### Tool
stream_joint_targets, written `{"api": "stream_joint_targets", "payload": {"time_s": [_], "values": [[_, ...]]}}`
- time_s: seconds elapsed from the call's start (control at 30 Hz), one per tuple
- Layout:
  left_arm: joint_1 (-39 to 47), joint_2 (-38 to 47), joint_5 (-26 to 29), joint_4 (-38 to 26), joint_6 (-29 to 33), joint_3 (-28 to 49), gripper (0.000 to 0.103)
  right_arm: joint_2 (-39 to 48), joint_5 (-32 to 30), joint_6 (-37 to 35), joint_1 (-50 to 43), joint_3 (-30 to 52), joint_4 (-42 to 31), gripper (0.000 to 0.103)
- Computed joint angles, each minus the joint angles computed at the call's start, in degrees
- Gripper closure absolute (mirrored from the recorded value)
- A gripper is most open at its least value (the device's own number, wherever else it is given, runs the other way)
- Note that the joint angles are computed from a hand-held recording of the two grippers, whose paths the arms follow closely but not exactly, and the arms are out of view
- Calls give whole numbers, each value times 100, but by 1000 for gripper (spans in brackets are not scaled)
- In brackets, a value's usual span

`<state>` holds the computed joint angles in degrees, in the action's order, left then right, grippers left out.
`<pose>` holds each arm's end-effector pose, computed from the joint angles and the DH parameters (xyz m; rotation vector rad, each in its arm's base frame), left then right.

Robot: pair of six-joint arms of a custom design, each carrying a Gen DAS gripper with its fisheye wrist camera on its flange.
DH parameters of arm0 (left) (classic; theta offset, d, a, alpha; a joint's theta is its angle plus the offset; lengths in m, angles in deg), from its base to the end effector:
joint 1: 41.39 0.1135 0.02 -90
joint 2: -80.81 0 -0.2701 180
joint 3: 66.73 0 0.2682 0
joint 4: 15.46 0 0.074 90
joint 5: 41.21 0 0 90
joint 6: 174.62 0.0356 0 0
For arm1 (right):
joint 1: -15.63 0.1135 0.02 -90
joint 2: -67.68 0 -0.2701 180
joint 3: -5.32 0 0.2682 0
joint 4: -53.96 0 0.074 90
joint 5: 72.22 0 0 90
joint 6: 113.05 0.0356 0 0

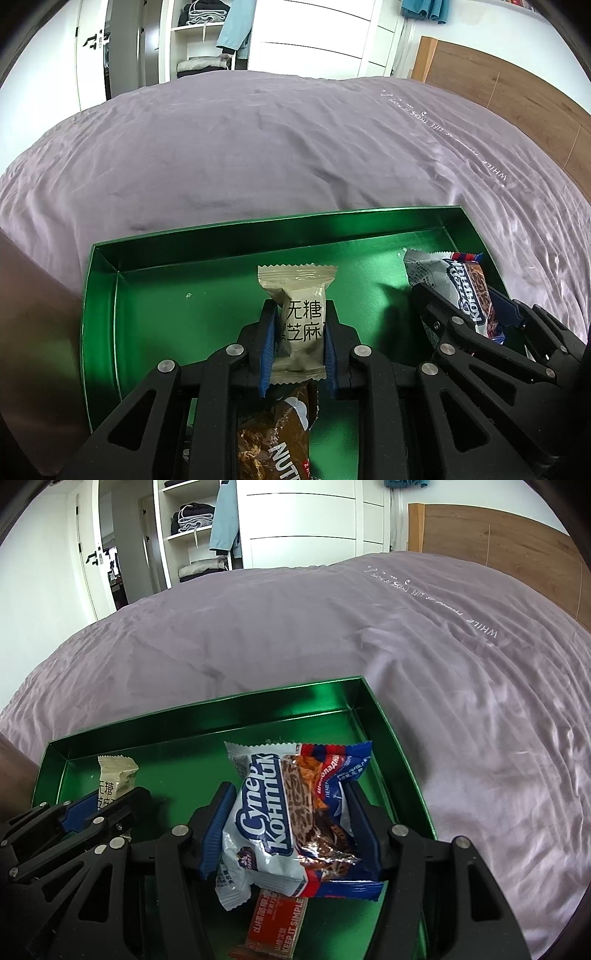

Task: Organize snacks
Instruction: 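Open both tools to release the snacks into the tray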

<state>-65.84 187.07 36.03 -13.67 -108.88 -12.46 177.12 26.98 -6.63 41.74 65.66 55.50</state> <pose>0.3040 -0.1296 0.0780 -0.0939 2.4192 -0.1147 0.3250 0.1529 0.0849 -0.1275 2.3893 0.1575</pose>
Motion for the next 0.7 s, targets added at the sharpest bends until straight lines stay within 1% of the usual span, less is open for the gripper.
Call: {"api": "stream_joint_targets", "payload": {"time_s": [0.07, 0.13, 0.17, 0.2, 0.3, 0.33, 0.37, 0.4, 0.43, 0.5, 0.6, 0.7], "values": [[2, -20, 12, 31, -4, -24, 82, -9, 23, 19, -1, -14, 20, 34], [-10, -53, -54, 71, -54, -65, 76, -59, 46, 91, -7, -87, 110, 34], [-12, -75, -115, 85, -105, -89, 71, -90, 26, 146, -31, -123, 148, 34], [-1, -94, -113, 104, -133, -107, 68, -123, 15, 185, -48, -170, 193, 34], [2, -232, -136, 244, -150, -226, 62, -299, 30, 268, -62, -355, 441, 33], [-27, -318, -226, 314, -140, -293, 61, -349, 49, 315, -77, -403, 486, 25], [-39, -373, -274, 362, -135, -334, 58, -420, 94, 391, -90, -470, 549, 14], [-46, -448, -325, 410, -134, -388, 53, -488, 131, 445, -110, -551, 623, 10], [-54, -544, -401, 459, -131, -451, 49, -587, 195, 505, -129, -656, 726, 2], [-71, -709, -509, 514, -57, -545, 38, -802, 480, 512, -89, -828, 828, 0], [-177, -1013, -833, 505, 130, -696, 34, -1246, 868, 469, 23, -1053, 770, 0], [-315, -1589, -926, 349, 237, -873, 33, -1842, 1000, 586, 77, -1295, 565, 0]]}}
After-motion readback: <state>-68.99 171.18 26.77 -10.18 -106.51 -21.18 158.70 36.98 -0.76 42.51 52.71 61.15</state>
